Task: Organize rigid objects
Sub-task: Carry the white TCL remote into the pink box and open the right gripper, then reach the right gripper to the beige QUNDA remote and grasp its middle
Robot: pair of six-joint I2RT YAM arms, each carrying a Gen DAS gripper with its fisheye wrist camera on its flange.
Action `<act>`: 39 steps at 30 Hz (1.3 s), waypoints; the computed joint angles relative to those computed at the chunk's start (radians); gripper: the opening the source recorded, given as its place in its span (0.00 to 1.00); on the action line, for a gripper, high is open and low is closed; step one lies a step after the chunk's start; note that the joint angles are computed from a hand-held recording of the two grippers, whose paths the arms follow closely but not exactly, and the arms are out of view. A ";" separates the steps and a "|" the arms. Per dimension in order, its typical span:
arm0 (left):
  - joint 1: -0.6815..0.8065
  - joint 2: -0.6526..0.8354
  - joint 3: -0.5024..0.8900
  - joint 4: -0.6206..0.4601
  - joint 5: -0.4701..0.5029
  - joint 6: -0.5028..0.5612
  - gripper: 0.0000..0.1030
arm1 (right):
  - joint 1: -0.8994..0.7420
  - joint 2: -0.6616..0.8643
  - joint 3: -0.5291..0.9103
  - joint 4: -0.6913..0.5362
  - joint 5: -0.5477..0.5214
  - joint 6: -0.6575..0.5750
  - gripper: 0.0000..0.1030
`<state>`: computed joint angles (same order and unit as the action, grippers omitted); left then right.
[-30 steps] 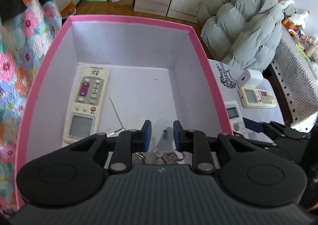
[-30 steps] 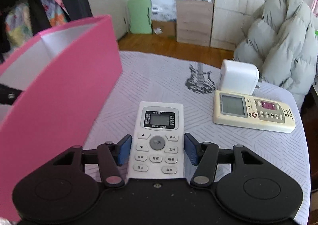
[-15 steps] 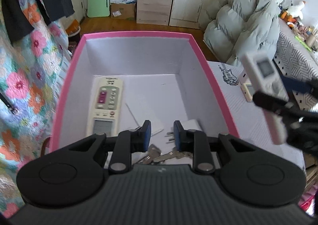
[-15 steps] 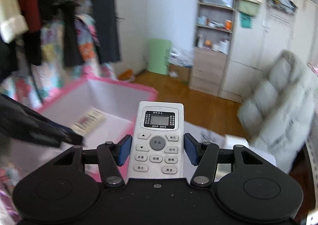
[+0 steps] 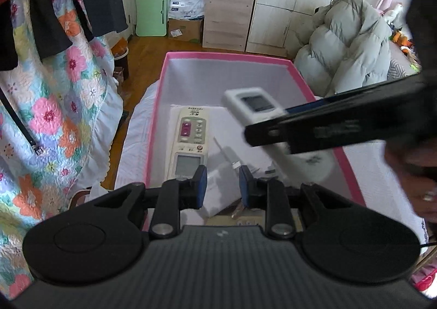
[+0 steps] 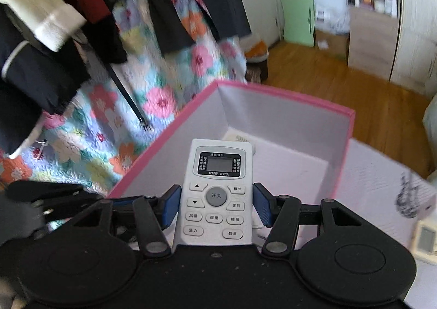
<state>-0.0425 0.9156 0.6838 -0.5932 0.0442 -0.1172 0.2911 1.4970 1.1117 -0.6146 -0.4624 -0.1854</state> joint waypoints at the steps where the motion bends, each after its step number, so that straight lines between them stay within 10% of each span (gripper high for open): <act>1: 0.012 0.002 -0.003 0.002 0.009 0.005 0.24 | 0.014 0.029 0.007 -0.005 0.018 0.003 0.60; 11: -0.074 0.067 0.048 0.016 -0.016 -0.044 0.24 | -0.109 -0.114 -0.048 -0.019 -0.082 -0.024 0.64; 18: -0.317 0.126 0.157 0.040 -0.130 -0.149 0.27 | -0.467 -0.212 0.058 -0.268 -0.273 -0.317 0.64; 26: -0.593 0.354 0.331 0.124 -0.256 -0.295 0.28 | -0.851 0.016 0.184 -0.417 -0.367 -0.665 0.64; 39: -0.650 0.902 0.561 0.313 -0.244 -0.553 0.28 | -0.922 0.427 0.196 0.002 -0.359 -0.489 0.64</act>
<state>-0.6929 1.8177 1.2452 -0.2798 -0.1997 -0.6702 -0.6305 1.9244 1.3077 -0.6123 -0.8215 -0.6740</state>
